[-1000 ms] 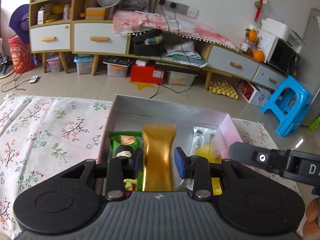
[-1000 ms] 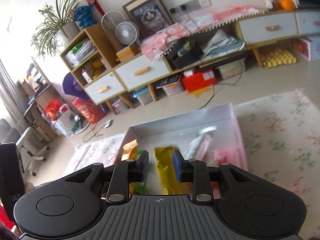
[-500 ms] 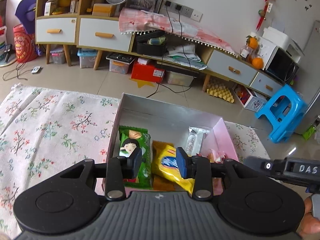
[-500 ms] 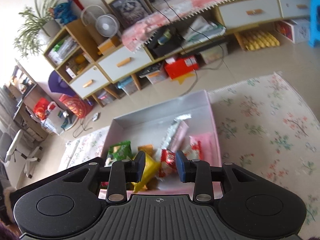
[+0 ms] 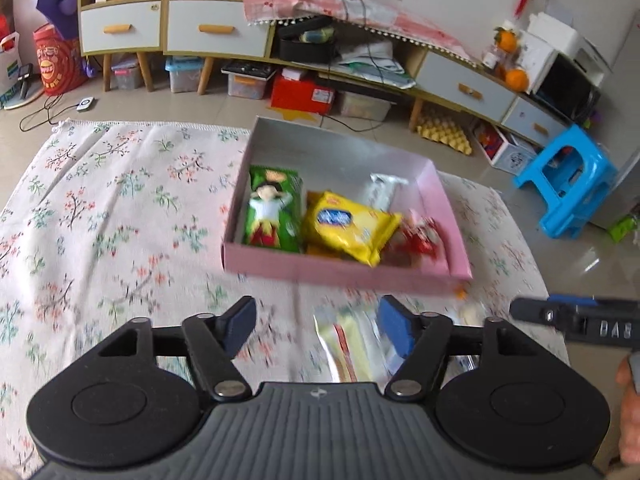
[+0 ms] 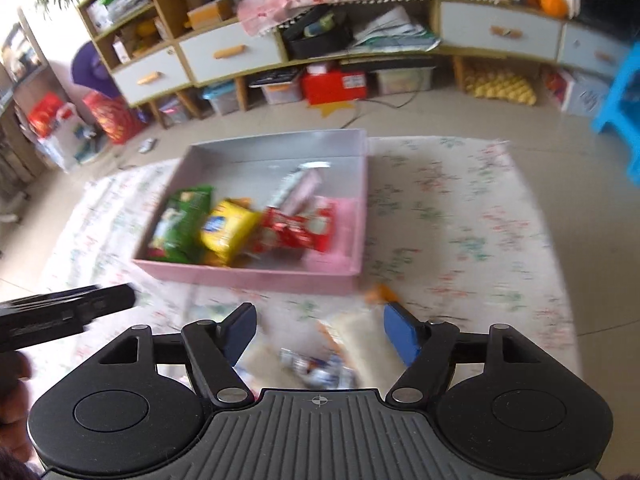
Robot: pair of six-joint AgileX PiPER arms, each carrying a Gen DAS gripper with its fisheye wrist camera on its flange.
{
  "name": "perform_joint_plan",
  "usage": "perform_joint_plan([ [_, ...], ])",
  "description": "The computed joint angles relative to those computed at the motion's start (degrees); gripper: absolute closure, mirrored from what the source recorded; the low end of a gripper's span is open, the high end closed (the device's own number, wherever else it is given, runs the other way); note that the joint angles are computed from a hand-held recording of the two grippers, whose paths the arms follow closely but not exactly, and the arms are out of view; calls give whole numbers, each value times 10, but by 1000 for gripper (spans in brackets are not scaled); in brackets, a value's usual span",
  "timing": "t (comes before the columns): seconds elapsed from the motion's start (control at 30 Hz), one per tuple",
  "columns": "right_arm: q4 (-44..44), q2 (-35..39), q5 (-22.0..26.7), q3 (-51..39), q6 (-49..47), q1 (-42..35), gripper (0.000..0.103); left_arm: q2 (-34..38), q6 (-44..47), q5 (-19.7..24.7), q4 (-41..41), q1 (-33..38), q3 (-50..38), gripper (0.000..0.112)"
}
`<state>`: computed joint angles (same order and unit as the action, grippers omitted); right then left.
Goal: Organize snacks
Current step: 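Withdraw both open tools back toward the remaining snack pile, then grasp the red wrapper pack with left tool while right tool grasps white rice-cake bar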
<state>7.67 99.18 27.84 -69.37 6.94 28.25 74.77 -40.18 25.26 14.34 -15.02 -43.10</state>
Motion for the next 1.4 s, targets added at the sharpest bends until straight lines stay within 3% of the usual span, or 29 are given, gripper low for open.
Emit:
perform_joint_plan([
  [0.07,43,-31,-3,32,-46,-10,30,-21,-48,6,50,-32,14,36],
  [0.13,72,-62,-6,64,-83,-13,19,-32,-97,17,100,-60,23,28],
  [0.23,36,-94,-36,105,-69,0,15,-39,-122,21,112,-79,32,25],
  [0.37,-7,-88,-35,118,-41,7,14,-39,-75,14,58,-65,38,25],
  [0.47,-10,-86,-41,128,-42,0,14,-43,-93,13,75,-77,50,25],
  [0.63,67,-98,-56,149,-110,-19,14,-48,-116,13,86,-93,68,26],
  [0.73,-5,-92,-69,152,-58,0,14,-36,-110,9,86,-95,69,26],
  [1.03,-94,-63,-77,136,36,12,14,-13,-116,-1,71,-92,77,32],
  [1.4,-15,-56,-77,129,-27,2,14,-12,-115,1,61,-87,78,35],
])
